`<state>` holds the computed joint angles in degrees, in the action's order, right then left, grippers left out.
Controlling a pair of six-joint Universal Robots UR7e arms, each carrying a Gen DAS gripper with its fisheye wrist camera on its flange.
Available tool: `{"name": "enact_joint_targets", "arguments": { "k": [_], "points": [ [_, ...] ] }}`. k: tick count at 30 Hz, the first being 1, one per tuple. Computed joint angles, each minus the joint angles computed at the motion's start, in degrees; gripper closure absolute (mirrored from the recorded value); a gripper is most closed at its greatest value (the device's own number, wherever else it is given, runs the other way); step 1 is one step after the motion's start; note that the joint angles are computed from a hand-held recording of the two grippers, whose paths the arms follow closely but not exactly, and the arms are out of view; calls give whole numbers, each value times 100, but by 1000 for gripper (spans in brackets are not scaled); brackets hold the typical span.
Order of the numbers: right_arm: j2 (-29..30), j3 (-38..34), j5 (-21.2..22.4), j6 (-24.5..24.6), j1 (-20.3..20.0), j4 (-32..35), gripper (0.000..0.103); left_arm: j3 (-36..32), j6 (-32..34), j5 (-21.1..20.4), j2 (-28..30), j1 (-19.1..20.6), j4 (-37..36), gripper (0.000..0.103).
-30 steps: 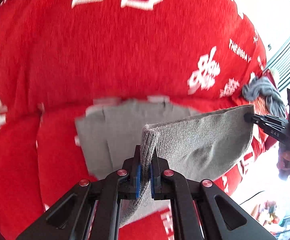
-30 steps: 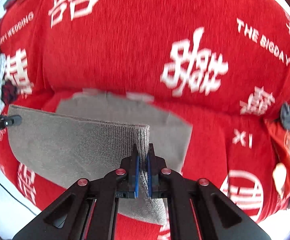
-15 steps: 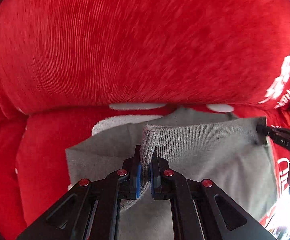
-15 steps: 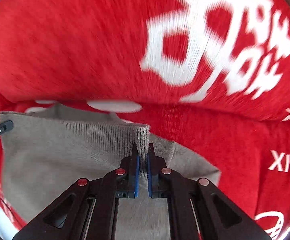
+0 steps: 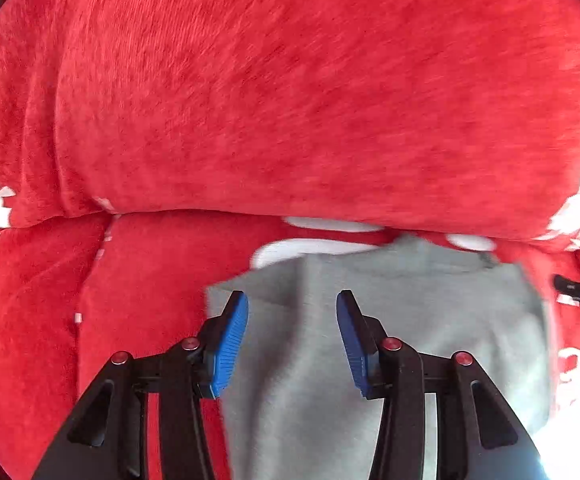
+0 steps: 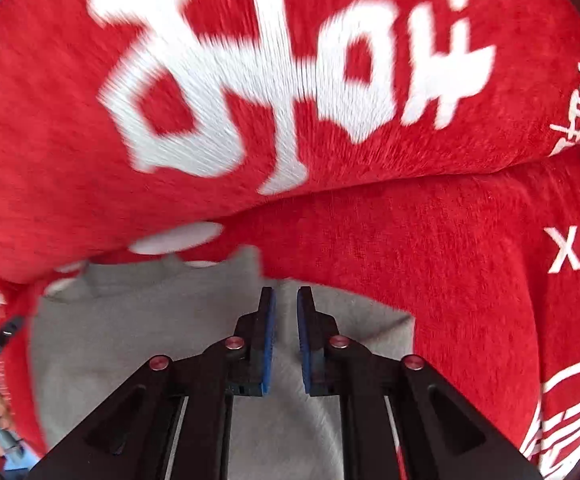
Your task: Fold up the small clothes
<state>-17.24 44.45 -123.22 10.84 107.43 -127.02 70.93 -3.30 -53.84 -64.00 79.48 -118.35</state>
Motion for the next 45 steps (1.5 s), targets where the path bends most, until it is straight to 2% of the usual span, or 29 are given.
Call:
{"name": "enact_joint_targets", "arguments": {
  "k": [1,4,7,9,10,11,14,15,17,18,19,20,23,27,30,32,33,35,37,43,45],
  "points": [
    [-129,183,326,-12,6,-57,91,-20,10,-249,-17,-9,101,55],
    [-207,412,872,72,-27,7,95,-27,38,-689,44,9,314,55],
    [11,279,766,138,-56,132,95,115,-219,-611,220,4,354,55],
    [152,193,459,219,-111,105,96,235,-301,-380,310,47,288,55],
    [17,510,418,223,-161,-185,101,312,-216,-319,310,46,135,55],
    [-49,631,380,276,-198,-352,102,367,-108,-263,300,51,-37,55],
    [-289,890,317,569,-269,-573,103,113,-287,-229,336,76,285,55],
    [-420,1004,279,666,-268,-546,100,105,-331,-203,276,55,388,55],
    [-666,1206,290,753,-259,-362,80,216,-293,-192,75,1,577,53],
    [-851,1419,450,766,-272,-351,74,278,-335,-168,-48,-43,738,46],
    [-1055,1698,687,784,-304,-393,64,386,-405,-211,-209,-82,844,28],
    [-1317,2046,880,826,-318,-408,63,545,-413,-303,-383,-111,796,24],
    [-1854,2801,1123,986,-318,-262,63,850,-583,-548,-810,-191,1090,24],
    [-2384,3718,1417,1239,-396,-366,63,1312,-938,-510,-1292,-294,1493,24],
    [-2555,4022,1656,1325,-472,-454,64,1595,-1085,-491,-1459,-281,1602,24],
    [-2584,4095,1729,1232,-463,-484,92,1750,-1146,-558,-1578,-259,1649,24],
    [-2588,4109,1717,1179,-440,-512,97,1787,-1152,-552,-1606,-275,1682,24],
    [-2651,4158,1867,966,-386,-593,98,1893,-1080,-508,-1724,-347,1760,24],
    [-2705,4167,1611,847,-308,-398,98,1987,-979,-465,-1814,-408,1794,24],
    [-2943,4633,1406,1280,-515,-415,98,2153,-1207,-98,-1958,-482,2006,24],
    [-2988,4606,1144,1602,-437,-255,89,2168,-1228,-21,-2019,-536,2035,24]
  ]
}}
